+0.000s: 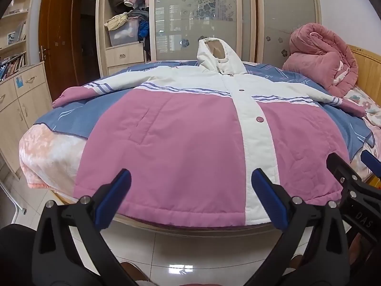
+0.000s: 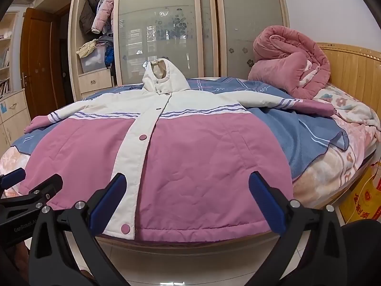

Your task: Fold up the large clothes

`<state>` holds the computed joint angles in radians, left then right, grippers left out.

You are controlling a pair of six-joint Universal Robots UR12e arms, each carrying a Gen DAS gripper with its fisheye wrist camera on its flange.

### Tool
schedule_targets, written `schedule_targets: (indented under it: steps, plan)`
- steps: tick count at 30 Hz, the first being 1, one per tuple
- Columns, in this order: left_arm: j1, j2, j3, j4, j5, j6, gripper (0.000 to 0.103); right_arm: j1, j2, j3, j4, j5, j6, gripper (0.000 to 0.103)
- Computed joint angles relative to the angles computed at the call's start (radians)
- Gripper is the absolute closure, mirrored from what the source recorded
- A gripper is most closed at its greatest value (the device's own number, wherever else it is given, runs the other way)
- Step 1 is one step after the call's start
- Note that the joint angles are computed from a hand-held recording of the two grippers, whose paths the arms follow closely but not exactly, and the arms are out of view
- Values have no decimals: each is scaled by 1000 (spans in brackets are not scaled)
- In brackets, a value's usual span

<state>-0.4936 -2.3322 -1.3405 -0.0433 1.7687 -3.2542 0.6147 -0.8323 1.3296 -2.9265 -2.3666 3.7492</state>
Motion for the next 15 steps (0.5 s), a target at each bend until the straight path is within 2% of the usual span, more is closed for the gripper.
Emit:
schedule_targets:
  steps: [15]
  plan:
    - [-1,-2,1,5,3,6,2,0,1,0,3,0,-2,1]
